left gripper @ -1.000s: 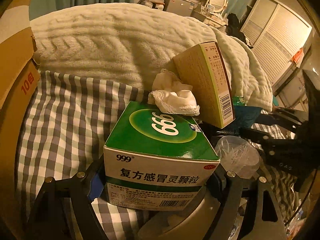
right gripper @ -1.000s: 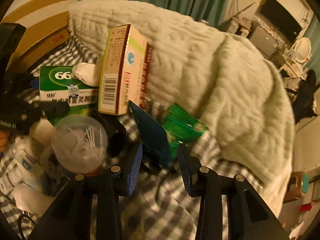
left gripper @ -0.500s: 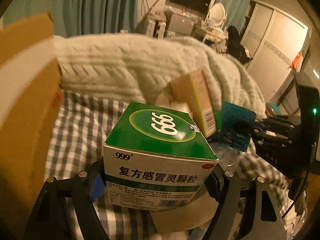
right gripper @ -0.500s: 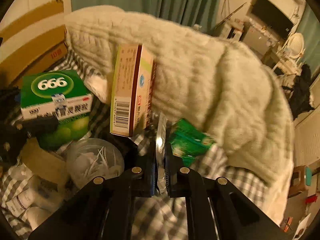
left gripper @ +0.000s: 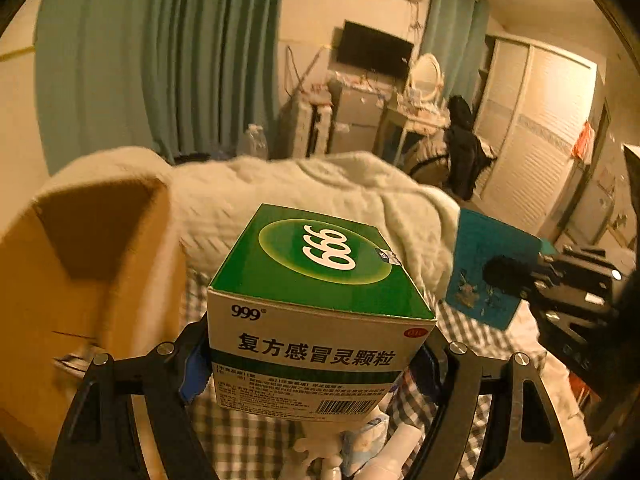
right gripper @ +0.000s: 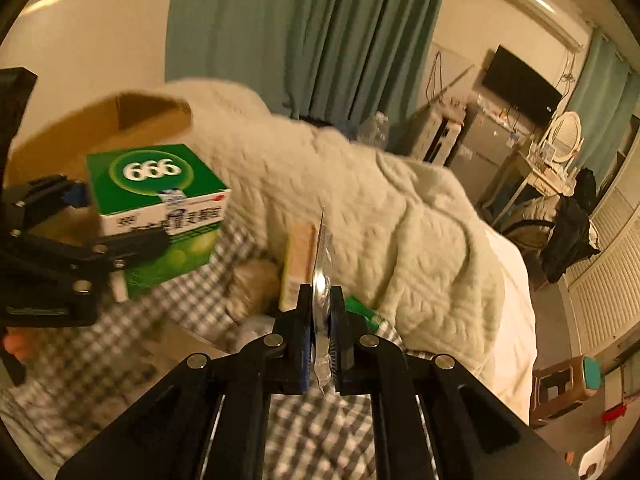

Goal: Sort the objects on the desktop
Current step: 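Carry the green box to the cardboard box while the right gripper grasps the blister pack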

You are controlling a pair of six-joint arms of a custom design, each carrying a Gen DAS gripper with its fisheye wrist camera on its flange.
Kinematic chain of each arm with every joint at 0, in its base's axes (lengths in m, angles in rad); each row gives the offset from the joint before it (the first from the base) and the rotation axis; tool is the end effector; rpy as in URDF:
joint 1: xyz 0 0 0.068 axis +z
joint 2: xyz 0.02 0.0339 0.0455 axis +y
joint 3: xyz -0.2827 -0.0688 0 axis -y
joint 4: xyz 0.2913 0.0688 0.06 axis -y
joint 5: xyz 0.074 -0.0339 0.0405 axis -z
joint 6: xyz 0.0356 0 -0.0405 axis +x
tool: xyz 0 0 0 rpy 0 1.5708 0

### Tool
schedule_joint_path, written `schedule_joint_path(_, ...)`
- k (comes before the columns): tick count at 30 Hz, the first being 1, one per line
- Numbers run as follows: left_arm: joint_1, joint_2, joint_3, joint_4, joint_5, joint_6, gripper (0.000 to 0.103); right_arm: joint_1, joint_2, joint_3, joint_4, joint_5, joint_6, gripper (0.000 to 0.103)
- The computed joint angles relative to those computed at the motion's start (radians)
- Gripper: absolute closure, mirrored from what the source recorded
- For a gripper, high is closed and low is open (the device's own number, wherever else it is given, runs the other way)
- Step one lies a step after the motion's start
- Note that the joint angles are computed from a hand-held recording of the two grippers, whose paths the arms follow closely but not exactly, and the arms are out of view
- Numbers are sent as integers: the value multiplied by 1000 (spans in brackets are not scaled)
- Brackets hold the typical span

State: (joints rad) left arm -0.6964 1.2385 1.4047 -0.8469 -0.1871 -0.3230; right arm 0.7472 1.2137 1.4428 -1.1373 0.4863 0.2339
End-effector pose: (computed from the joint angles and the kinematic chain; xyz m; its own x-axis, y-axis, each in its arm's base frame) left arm 0.2266 -0.1808 0.4195 -0.6227 0.1141 -0.7741 0.3393 0.9309 -0.1357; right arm 0.1992 0.1619 0.4198 -0.6530 -0.3256 -0.6838 -0.2452 0.9451 -0.2159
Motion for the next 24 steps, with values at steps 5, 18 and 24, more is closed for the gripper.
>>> schedule_joint_path(5,93,-51,116,-127,8,41,21,106,71,206,-67,-37,135,96)
schedule_joint_path(18,698,-153,103,-219,245,254,21,317,513,654,35,-120,221,96)
schedule_joint_path(24,774,-170,-12,-168,297,307,19,275,654,732,72,-213,234,96)
